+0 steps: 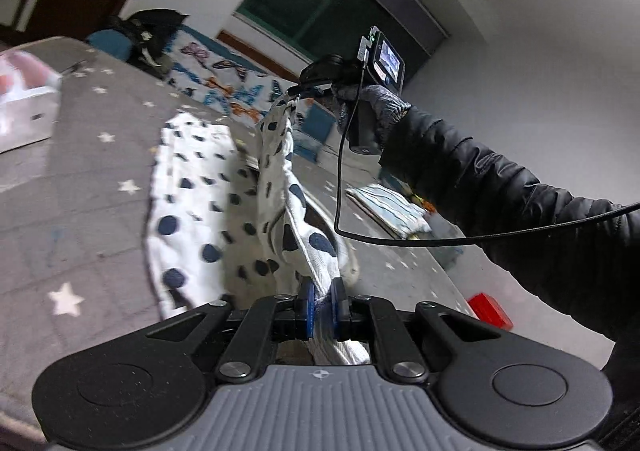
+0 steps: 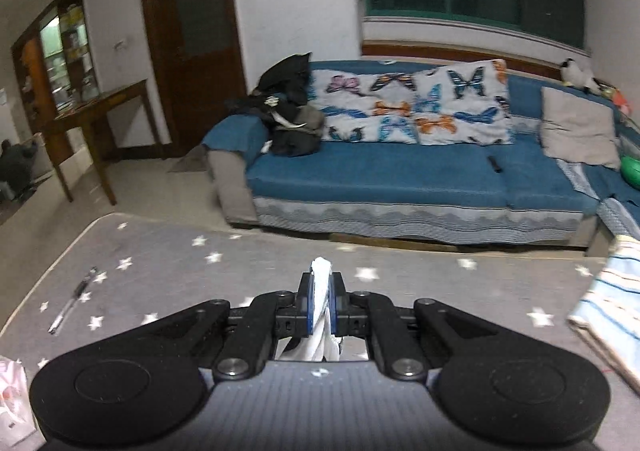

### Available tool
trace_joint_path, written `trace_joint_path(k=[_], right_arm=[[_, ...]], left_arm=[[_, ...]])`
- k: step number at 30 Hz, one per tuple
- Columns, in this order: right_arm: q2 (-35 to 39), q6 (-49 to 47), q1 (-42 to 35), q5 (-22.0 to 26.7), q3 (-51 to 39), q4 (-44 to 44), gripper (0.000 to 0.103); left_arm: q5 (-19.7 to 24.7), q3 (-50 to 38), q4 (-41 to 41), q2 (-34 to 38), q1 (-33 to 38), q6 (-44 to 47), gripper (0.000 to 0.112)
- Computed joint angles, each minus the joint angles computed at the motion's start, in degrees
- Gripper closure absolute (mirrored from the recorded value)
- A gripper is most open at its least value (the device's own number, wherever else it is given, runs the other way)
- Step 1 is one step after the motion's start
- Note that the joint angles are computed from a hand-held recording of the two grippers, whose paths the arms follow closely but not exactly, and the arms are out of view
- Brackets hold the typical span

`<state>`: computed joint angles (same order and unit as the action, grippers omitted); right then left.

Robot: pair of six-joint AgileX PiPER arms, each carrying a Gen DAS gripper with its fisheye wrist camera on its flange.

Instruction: Fold clothes

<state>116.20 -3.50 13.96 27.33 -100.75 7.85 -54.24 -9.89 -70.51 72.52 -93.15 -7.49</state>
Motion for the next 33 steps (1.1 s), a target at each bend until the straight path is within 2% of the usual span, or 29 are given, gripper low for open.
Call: trace_joint_path(k=[9,15,18,23,29,33], right_arm=[[11.11,9.82,9.59,5.2,-13.36,-10.12,0.097],[15.36,7.47,11.71,6.26,-17.18,-5.06,0.095],[15.46,3.2,11.29,5.98,-16.63,-0.56,0.086],[12.15,-0.85,11.0,4.5,-11.33,0.57,0.085],[9.16,-5.44,11.02,8.85,-8.2,0.19,0.083],[6.26,-10.21,11.8,10.99,-3.49,0.32,0.078]], left_arm=[[-3.5,2.75,-9.6,-0.89,-6.81,-4.0,0.104],[-6.04,2.84,-15.23,-0.27,-12.26,-6.21,0.104],[-5.71,2.85,-15.73,0.39,-12.75,-7.47,0.103],[-3.71,3.63,-10.89,2.0,-9.24,-10.89,0.103],[-3.4,3.6,-10.72,2.01,-8.94,-10.18,0.102],[-3.24,3.27,-11.73,2.03,-9.07,-9.33,0.102]])
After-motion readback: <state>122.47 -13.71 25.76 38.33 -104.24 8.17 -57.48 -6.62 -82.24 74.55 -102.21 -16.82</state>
